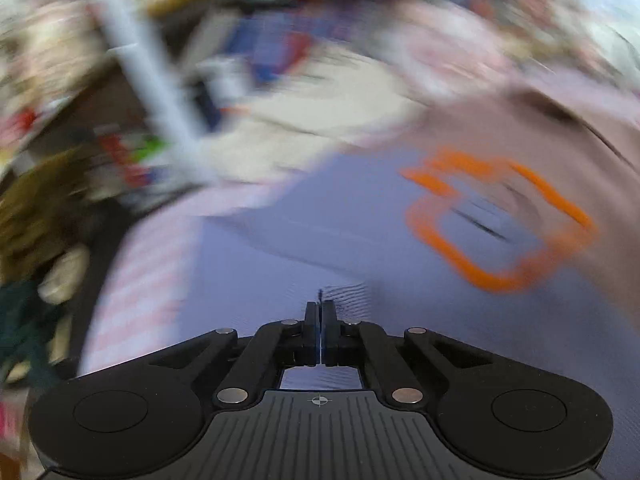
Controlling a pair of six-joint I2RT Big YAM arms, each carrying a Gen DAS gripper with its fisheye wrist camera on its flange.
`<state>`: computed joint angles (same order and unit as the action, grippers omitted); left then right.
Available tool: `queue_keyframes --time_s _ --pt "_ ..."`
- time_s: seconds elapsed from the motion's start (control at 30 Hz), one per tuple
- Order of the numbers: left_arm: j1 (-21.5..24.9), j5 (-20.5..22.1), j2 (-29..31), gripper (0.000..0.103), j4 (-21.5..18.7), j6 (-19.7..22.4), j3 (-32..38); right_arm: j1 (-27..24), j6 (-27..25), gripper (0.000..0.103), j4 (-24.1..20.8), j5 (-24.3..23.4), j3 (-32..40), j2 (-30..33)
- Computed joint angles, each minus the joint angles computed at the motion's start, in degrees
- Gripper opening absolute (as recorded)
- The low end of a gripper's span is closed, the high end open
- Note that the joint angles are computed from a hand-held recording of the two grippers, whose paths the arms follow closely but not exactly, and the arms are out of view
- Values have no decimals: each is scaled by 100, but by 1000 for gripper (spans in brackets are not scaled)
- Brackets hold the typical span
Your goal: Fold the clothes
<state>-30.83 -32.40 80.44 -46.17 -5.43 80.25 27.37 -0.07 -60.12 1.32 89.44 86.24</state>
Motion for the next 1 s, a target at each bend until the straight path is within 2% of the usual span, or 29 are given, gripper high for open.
queue_keyframes --time_s 0.17,0.27,0.33,0.4,0.43,0.5,0.53,0.67,0.77,0.9,1.0 --pt "1052 -878 -404 2 -20 -419 -32 24 38 24 -78 68 63 38" --pt "1450 -1342 -405 2 -150 -418 68 36 64 24 -108 86 91 54" --pt "1599 -1547 -326 5 -515 -660 194 54 86 24 -110 122 94 60" --pt "1625 -1642 -183 12 -989 -972 388 78 134 24 -100 175 88 58" --pt "1573 -1603 -172 14 -1030 -1038 403 91 167 24 -88 206 78 54" --pt "1350 -1301 -268 21 -722 -1001 270 130 286 25 -18 310 23 26" --pt "1219 -1079 -307 22 -564 -1004 208 149 337 24 19 362 -6 10" --pt "665 531 -309 22 -105 -1208 44 207 587 30 113 633 -162 -154" --pt "277 1324 -156 22 54 -1542 42 130 776 30 169 832 -400 -463" --pt "-109 1620 114 22 -91 -1637 215 -17 243 30 27 1125 -564 -705" --pt "-382 1532 282 22 -264 -1483 333 -171 -133 29 -40 1178 -628 -789"
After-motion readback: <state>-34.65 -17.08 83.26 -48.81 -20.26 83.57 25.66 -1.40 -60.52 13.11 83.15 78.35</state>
